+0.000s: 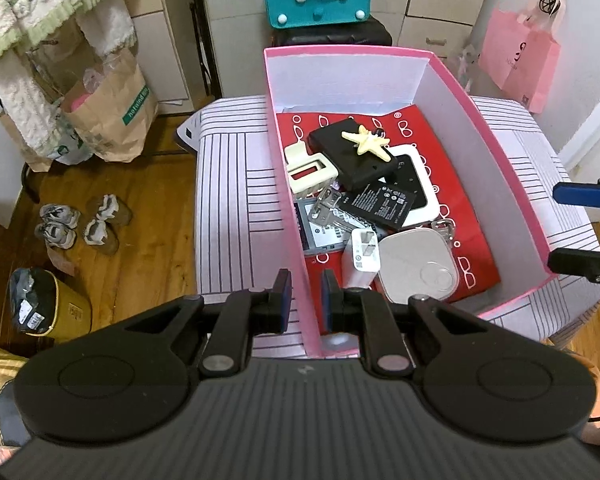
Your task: Organize rigid objects
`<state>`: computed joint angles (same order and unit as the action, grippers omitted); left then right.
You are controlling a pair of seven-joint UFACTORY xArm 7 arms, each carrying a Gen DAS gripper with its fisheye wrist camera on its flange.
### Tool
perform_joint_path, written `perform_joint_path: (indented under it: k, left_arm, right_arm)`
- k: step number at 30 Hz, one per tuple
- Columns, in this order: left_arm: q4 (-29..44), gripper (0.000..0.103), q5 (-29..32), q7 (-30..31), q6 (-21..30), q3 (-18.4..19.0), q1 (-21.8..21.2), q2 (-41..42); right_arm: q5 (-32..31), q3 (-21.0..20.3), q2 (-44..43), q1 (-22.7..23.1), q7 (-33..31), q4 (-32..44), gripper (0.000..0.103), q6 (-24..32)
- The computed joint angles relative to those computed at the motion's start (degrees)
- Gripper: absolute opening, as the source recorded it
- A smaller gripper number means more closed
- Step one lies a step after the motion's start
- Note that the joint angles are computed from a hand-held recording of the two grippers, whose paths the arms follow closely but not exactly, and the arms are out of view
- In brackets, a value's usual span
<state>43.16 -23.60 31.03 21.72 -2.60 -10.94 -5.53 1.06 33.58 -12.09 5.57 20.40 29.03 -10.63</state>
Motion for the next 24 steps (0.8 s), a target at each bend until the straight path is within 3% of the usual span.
perform_joint_path:
  k: [5,9,13,20,24]
  left_arm:
    - [-3.3,0.014,1.9,-3.0,-1.4,-0.4,-0.4,-3.8]
    - [-5.4,0.014,3.1,-5.1,-2.4,0.1,-1.4,-6.5]
    - [-7.9,0.014,3.6,-5.7,-3.7,0.8,-2.9,-9.4]
    - [-12.5,0.014,2.9,-4.8,-5.2,2.7,-6.6,-14.8]
    - [-15.4,0.014,2.4,-3.8,-6.1,4.1,-8.8,-18.1]
  right_arm:
    - [0.0,-0.6,-1.1,1.4,0.2,-0.8,0.074,-0.5]
    - [0.7,3.1,-3.3,-1.8,0.4,-1.6,0.074,-0.6]
    - [-0.2,0.8,-5.4,0.8,1.4,-2.5,0.074,0.2]
    - [-3.0,2.1,-10.8,-0.1,6.1,-4.1,0.075,3.2]
    - [-4.5,4.8,-14.2,-2.2,10.8,-5.0,0.088,5.3]
